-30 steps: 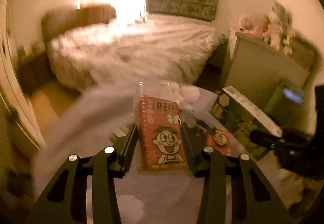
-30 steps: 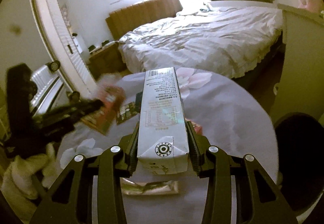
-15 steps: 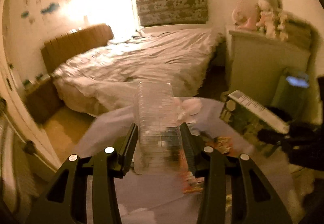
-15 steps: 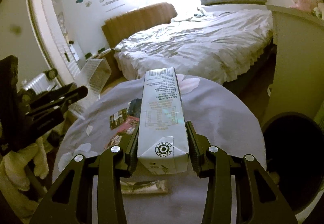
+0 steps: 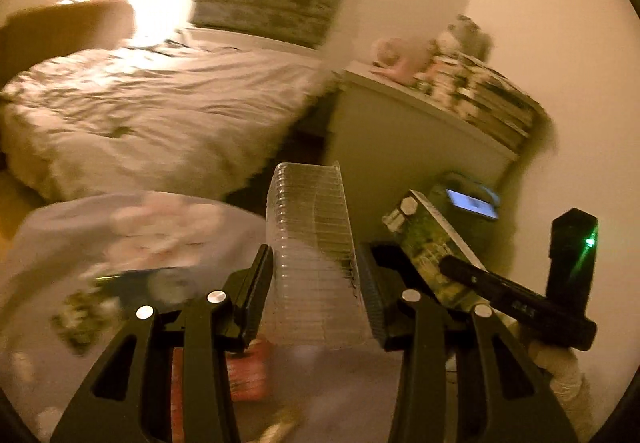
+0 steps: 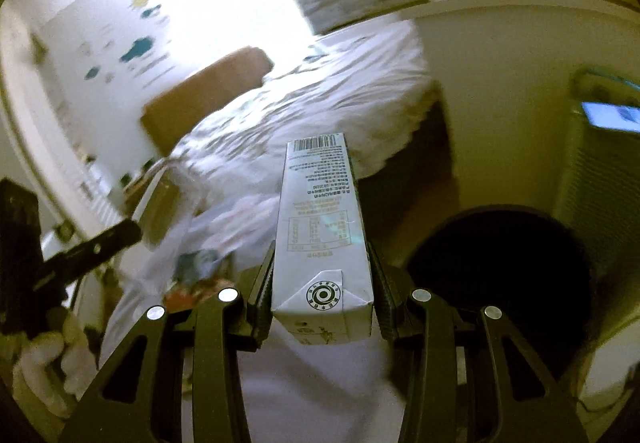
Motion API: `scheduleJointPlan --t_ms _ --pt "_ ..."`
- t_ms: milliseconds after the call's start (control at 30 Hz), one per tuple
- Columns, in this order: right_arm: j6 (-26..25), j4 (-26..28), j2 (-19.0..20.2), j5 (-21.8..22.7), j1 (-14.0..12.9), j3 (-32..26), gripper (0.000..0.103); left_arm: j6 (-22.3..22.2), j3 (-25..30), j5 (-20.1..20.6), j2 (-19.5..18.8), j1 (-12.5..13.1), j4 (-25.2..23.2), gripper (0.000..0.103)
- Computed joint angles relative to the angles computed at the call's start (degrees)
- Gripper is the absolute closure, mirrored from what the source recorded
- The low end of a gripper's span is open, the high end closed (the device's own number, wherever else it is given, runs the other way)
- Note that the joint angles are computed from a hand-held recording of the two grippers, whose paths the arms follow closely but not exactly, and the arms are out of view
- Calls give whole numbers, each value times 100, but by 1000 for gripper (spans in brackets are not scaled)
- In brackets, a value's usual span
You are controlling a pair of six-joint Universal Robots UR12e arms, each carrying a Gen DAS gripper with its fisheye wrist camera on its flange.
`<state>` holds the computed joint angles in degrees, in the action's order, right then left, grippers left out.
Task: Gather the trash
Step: 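Carry both items over the black bin and open both tools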
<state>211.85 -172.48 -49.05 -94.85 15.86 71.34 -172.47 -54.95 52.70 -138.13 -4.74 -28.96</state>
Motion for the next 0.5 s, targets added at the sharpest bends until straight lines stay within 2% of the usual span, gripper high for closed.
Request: scheduleJointPlan --t_ms 233,367,500 --pt "687 -243 -319 -262 -272 742 61 509 596 -576 -366 -347 -961 61" --pt "970 -241 -385 -254 -399 988 61 793 917 -645 -558 -500 -1489 61" --pt "1191 -231 -376 -223 -467 1107 61 972 1181 -534 -719 -620 -1864 61"
